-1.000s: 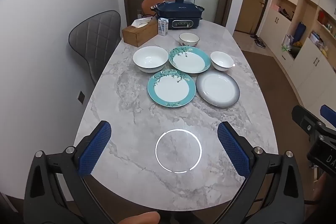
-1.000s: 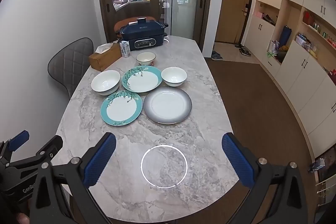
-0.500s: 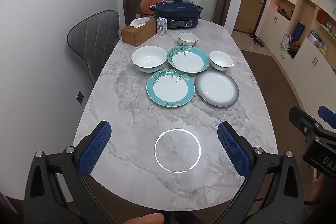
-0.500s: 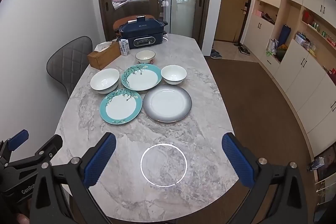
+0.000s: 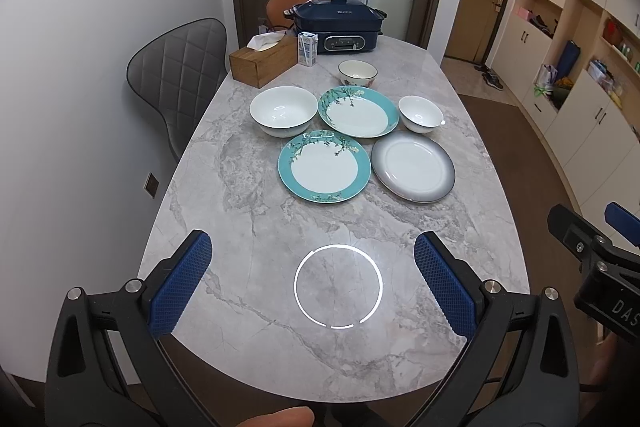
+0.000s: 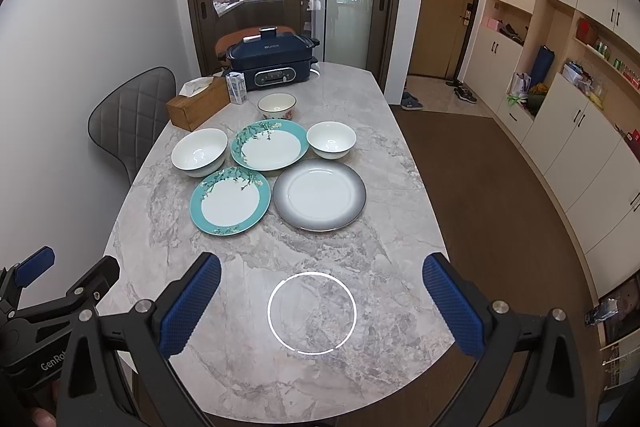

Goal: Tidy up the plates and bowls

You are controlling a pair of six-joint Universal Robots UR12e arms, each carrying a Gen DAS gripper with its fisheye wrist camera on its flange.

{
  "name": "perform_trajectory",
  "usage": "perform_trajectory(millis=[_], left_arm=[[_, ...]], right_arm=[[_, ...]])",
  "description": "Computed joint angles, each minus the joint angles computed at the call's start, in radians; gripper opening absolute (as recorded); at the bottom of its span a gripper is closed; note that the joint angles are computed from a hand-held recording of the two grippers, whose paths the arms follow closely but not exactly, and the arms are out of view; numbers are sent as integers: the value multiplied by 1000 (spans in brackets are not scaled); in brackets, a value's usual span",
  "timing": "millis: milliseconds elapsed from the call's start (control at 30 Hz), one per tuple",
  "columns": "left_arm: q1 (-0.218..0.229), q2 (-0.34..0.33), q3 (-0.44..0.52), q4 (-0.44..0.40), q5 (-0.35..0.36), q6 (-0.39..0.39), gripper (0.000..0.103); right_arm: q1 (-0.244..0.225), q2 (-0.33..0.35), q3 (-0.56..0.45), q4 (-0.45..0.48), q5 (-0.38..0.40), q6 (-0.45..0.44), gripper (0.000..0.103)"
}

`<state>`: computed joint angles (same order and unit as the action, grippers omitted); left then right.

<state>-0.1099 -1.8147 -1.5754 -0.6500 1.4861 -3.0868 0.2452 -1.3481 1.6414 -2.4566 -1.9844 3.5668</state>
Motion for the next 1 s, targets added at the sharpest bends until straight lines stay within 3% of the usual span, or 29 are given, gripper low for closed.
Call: perform_trajectory(millis=[1000], left_arm=[[14,-17,-5,-1,-31,22,103]], right_arm=[[6,9,10,5,-14,31,103]])
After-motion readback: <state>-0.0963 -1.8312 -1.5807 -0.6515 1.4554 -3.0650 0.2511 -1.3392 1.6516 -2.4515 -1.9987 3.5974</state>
